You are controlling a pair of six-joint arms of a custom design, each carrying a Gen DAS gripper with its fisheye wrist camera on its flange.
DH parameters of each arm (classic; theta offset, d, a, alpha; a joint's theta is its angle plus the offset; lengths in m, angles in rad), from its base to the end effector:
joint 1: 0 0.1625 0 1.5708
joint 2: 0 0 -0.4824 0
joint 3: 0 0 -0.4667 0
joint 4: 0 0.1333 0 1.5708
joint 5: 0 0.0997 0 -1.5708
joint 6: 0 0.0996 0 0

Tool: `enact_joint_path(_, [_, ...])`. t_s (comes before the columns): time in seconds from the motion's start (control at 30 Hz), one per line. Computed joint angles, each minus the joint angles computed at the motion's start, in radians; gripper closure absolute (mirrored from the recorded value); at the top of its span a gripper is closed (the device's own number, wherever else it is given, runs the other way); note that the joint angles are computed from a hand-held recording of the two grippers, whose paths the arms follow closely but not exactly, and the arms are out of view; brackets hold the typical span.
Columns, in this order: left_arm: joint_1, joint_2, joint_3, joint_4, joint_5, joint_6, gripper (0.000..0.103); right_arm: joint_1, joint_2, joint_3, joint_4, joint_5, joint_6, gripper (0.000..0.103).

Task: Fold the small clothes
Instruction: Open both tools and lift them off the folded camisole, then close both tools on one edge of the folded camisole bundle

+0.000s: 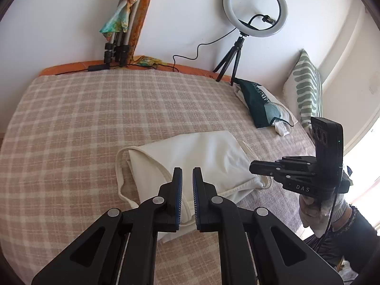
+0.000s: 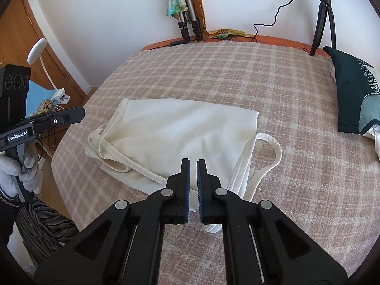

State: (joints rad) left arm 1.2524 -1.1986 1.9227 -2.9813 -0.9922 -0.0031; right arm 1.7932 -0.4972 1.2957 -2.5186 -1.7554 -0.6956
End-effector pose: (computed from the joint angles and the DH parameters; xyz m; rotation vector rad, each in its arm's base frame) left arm -0.0267 -0.6809 0.3014 0.1301 2.5155 -1.0028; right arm 0.3025 -0.8162 -0.0237 1.2772 -2.6301 0.1491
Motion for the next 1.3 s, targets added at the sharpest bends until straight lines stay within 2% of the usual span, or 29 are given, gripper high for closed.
enact_joint_path(0.13, [0.028,0.073,-0.135,0.250,0.001,-0.001,0.096,0.013,0.022,-0.010,-0.009,-0.067,-0.037,0.096])
enact_joint_path(0.23, [0.047,0.090,-0.195,0.425,-0.010,-0.055,0.096,0.018,0.025,-0.004,-0.015,-0.109,-0.079,0.096])
enact_joint_path(0.3, [0.049,0.079,-0.195,0.511,-0.024,-0.067,0.096,0.017,0.018,0.006,-0.006,-0.119,-0.105,0.096])
enact_joint_path(0.4, [0.032,0.037,-0.129,0.558,-0.027,-0.051,0.096,0.015,-0.001,0.032,0.012,-0.155,-0.125,0.096])
enact_joint_path(0.5, [0.032,-0.017,-0.040,0.544,-0.095,-0.085,0.096,0.009,-0.031,0.085,-0.023,-0.196,-0.187,0.096])
enact_joint_path(0.57, [0.027,-0.045,0.022,0.524,-0.105,-0.098,0.096,0.001,-0.049,0.102,-0.022,-0.221,-0.174,0.096])
enact_joint_path(0.63, [0.021,-0.069,0.071,0.497,-0.107,-0.108,0.096,-0.008,-0.071,0.107,0.021,-0.214,-0.149,0.096])
enact_joint_path(0.73, [0.013,-0.108,0.117,0.437,-0.121,-0.122,0.096,-0.009,-0.089,0.125,-0.015,-0.252,-0.143,0.093])
enact_joint_path(0.8, [0.007,-0.130,0.133,0.371,-0.135,-0.108,0.096,-0.014,-0.104,0.131,-0.036,-0.218,-0.130,0.092])
enact_joint_path(0.87, [-0.015,-0.135,0.129,0.307,-0.054,-0.074,0.096,-0.020,-0.115,0.132,-0.036,-0.161,-0.106,0.089])
enact_joint_path(0.93, [-0.008,-0.131,0.109,0.243,-0.046,-0.068,0.093,-0.019,-0.105,0.116,-0.044,-0.135,-0.073,0.074])
enact_joint_path(0.97, [0.007,-0.126,0.090,0.218,-0.063,-0.080,0.089,-0.018,-0.097,0.105,-0.036,-0.125,-0.057,0.070])
enact_joint_path(1.0, [0.020,-0.118,0.071,0.199,-0.072,-0.091,0.075,-0.018,-0.087,0.090,-0.020,-0.118,-0.039,0.065])
enact_joint_path(1.03, [0.037,-0.102,0.047,0.172,-0.072,-0.099,0.062,-0.017,-0.073,0.075,-0.013,-0.112,-0.020,0.064])
enact_joint_path(1.07, [0.047,-0.081,0.028,0.128,-0.073,-0.111,0.059,-0.017,-0.067,0.070,-0.018,-0.104,-0.008,0.064])
enact_joint_path(1.13, [0.091,-0.060,-0.008,0.096,-0.128,-0.182,0.058,-0.017,-0.051,0.060,-0.030,-0.076,0.014,0.064])
enact_joint_path(1.2, [0.141,-0.034,-0.043,0.094,-0.232,-0.268,0.058,-0.017,-0.045,0.072,-0.064,-0.032,0.015,0.064])
enact_joint_path(1.3, [0.178,0.002,-0.078,0.104,-0.284,-0.323,0.058,-0.002,-0.028,0.091,-0.120,0.002,-0.010,0.064])
